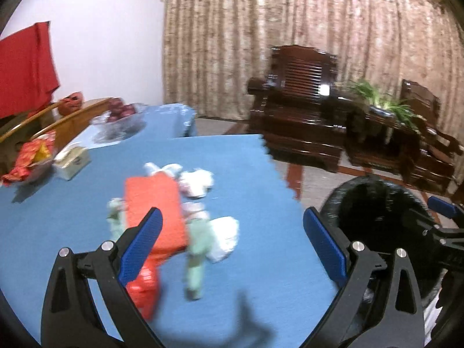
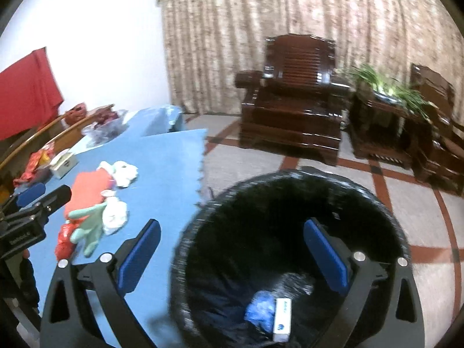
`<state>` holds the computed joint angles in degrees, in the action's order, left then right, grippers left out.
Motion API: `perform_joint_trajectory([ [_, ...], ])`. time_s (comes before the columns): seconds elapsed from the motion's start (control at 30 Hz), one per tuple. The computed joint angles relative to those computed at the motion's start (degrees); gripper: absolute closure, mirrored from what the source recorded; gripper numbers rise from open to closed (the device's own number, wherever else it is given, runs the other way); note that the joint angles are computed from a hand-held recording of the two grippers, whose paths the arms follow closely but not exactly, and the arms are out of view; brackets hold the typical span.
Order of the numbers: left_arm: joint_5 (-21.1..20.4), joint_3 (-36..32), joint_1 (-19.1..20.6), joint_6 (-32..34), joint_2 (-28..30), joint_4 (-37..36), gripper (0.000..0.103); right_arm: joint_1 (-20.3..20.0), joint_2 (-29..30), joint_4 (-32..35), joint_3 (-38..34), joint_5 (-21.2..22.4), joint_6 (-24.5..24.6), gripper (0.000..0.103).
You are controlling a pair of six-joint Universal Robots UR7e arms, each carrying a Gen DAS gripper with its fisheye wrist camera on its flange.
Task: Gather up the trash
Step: 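Grasp the red plastic bag with left tool while right tool grasps orange foam net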
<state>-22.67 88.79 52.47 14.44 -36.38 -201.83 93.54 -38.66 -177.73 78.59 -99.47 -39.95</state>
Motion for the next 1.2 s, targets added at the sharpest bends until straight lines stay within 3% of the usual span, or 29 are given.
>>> perform_joint_trajectory([
  [0.17,4.43,3.94,0.28,2.48,-2.14,-5.78,0.008,1.53,1.88,1.05,-0.04,2.13,-1.59,0.006],
  [0.43,8.97,9.15,2.49,-1.69,-5.21,-5.23,0.009,3.13,4.86,1.59,-0.43,4.61,-4.2,0.006],
  [0.57,9.25,11.46,4.09,-8.67,-6.76,1.3,0.02,3.33,6.07,2.05,-0.91,5.04,-4.7,0.007],
  [0.77,7.57,12.54,6.33,-17.74,-7.49,10.22,0.025,3.5,7.38,3.1,-1.83,4.71,-5.22,0.012],
  [0.93,6.49,11.97,7.58,-19.59,-6.86,12.24,0.029,3.65,8.36,4.1,-2.78,4.02,-5.32,0.015],
  [1.0,6.15,11.64,7.99,-19.95,-6.64,12.72,0.034,3.73,8.85,4.38,-3.21,3.7,-5.37,0.016],
  [1.1,4.49,11.36,8.67,-21.49,-6.79,14.76,0.051,3.82,9.33,4.63,-3.6,3.42,-5.48,0.016],
  [1.13,4.0,11.39,8.75,-22.08,-6.86,15.67,0.06,3.86,9.41,4.7,-3.63,3.39,-5.6,0.016],
  [1.2,4.15,11.44,8.55,-21.87,-6.58,15.45,0.062,3.97,9.61,4.71,-3.76,3.36,-5.9,0.016],
])
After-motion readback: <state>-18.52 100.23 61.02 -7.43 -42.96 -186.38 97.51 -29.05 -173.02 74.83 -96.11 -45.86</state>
